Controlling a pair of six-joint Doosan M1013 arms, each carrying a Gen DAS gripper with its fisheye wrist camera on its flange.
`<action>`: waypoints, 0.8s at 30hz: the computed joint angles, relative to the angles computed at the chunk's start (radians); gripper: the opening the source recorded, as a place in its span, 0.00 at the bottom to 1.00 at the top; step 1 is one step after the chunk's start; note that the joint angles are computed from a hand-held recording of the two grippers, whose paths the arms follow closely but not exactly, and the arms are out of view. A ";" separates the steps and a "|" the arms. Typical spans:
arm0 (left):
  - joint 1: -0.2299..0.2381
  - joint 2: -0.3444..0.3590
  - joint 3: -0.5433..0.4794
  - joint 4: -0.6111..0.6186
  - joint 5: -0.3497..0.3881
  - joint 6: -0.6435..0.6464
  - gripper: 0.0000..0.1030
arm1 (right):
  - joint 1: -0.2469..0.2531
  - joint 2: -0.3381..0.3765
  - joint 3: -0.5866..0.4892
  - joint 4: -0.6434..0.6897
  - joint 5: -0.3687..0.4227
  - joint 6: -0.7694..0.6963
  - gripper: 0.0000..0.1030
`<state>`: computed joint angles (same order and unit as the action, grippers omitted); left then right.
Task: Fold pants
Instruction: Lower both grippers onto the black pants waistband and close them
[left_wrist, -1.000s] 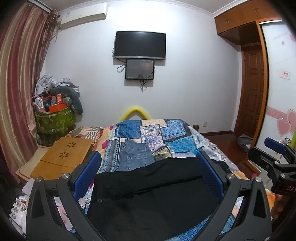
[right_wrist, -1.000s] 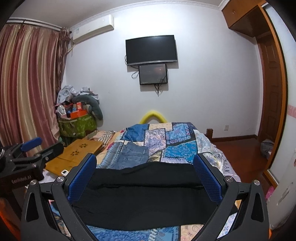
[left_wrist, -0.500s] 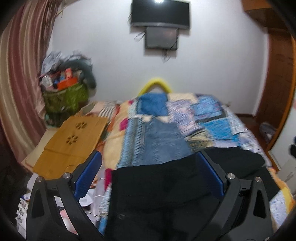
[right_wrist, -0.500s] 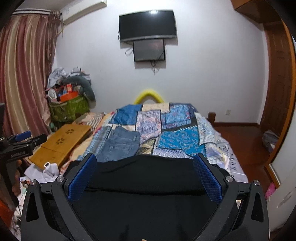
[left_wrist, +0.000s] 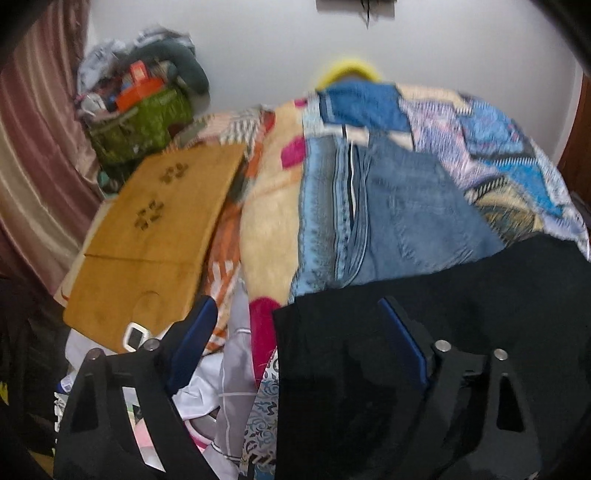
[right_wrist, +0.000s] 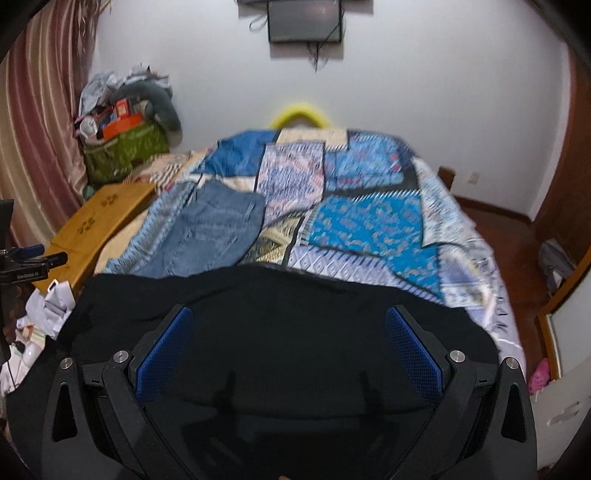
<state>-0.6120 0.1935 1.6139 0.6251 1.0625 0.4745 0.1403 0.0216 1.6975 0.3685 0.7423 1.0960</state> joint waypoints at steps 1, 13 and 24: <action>0.013 0.009 0.002 -0.027 -0.005 0.019 0.85 | 0.002 0.012 -0.008 -0.002 0.011 -0.007 0.97; 0.131 0.076 -0.004 -0.364 -0.061 0.215 0.62 | 0.038 0.166 -0.136 -0.041 0.116 -0.118 0.94; 0.104 0.102 -0.028 -0.296 -0.045 0.234 0.27 | 0.051 0.248 -0.200 -0.075 0.184 -0.106 0.77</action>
